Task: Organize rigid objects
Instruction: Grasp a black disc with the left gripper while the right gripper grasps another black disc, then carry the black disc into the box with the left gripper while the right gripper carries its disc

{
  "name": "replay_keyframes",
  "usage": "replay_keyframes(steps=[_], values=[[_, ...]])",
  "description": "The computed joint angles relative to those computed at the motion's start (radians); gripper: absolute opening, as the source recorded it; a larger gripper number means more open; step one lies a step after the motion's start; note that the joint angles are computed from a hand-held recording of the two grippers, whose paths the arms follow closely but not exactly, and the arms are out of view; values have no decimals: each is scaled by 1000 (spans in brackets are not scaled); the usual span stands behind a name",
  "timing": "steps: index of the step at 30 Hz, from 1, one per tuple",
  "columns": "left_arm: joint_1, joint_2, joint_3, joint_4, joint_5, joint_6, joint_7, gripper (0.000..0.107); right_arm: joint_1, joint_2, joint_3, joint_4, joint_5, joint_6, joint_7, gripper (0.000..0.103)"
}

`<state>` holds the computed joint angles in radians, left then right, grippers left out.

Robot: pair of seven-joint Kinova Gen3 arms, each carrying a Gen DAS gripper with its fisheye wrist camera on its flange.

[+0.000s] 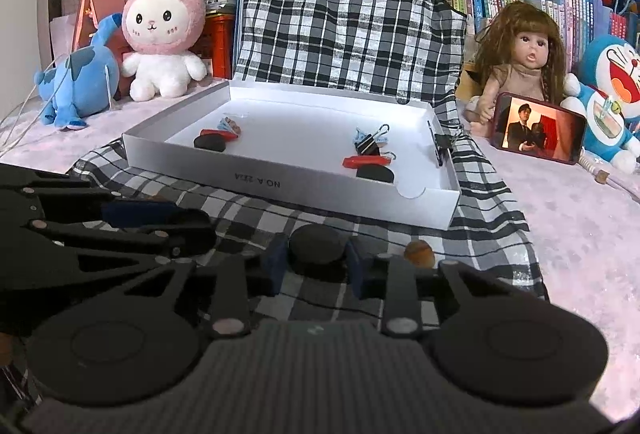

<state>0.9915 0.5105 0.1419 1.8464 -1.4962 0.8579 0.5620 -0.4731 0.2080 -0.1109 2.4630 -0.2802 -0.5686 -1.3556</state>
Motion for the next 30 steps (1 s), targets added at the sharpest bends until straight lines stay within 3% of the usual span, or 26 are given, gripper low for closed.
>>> replay_keyframes(steps=[16, 22, 30], values=[[-26, -34, 0, -10, -22, 10, -18, 30, 22, -33, -2, -23, 4, 23, -6, 38], [-75, -60, -6, -15, -61, -10, -18, 30, 83, -49, -2, -99, 93, 125, -68, 38], [-223, -98, -15, -63, -29, -177, -102, 30, 187, -18, -17, -307, 253, 360, -211, 37]])
